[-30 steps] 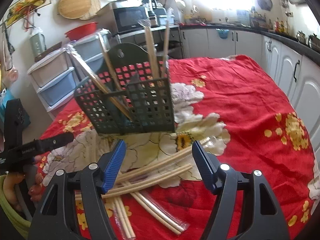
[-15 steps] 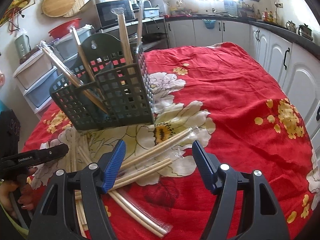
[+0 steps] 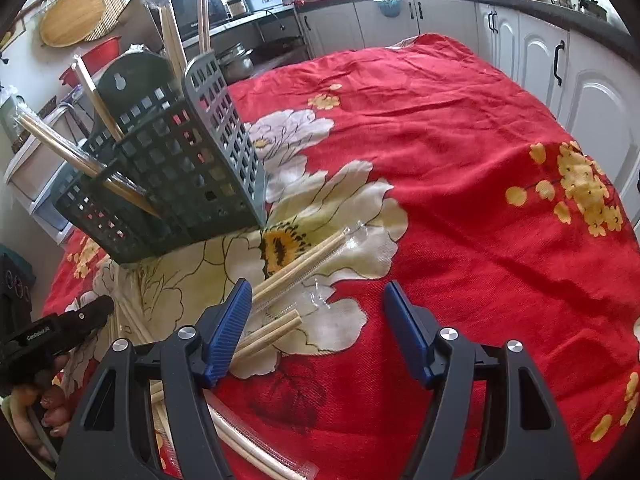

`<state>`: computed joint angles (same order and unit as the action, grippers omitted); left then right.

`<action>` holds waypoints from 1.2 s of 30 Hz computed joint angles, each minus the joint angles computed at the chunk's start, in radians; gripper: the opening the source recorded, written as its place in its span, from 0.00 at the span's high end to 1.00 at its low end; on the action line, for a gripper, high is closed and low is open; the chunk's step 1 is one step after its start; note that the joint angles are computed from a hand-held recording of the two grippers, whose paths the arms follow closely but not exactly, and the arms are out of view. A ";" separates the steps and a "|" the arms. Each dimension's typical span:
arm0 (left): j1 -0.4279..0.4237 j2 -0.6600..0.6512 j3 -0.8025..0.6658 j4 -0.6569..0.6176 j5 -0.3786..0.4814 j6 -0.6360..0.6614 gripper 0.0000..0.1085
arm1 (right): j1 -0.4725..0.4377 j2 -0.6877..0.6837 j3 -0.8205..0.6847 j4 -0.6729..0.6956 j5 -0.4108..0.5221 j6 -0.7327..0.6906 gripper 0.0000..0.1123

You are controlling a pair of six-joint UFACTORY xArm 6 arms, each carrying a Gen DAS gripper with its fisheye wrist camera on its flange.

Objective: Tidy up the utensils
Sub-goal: 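Lower the open left tool onto the chopstick pile beside the caddy, then close the left gripper on chopsticks while the right gripper closes on one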

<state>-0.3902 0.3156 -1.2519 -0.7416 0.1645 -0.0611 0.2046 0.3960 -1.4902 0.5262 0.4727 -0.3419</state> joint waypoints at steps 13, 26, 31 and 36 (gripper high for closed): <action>0.001 0.015 -0.020 -0.076 0.000 0.051 0.88 | -0.002 0.005 -0.005 0.068 0.043 -0.054 0.95; 0.005 0.021 -0.034 -0.197 0.012 0.154 0.93 | -0.003 -0.066 0.049 0.245 0.003 -0.204 0.98; 0.004 0.000 -0.022 -0.335 0.009 0.259 0.95 | 0.011 -0.105 0.069 0.335 -0.021 -0.317 0.98; -0.006 -0.048 0.018 -0.351 -0.040 0.280 0.95 | 0.025 -0.134 0.083 0.383 -0.044 -0.386 0.98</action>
<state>-0.3958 0.2671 -1.2341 -1.0929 0.1242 0.2187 0.2299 0.2616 -1.4067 0.9093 0.4291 -0.7281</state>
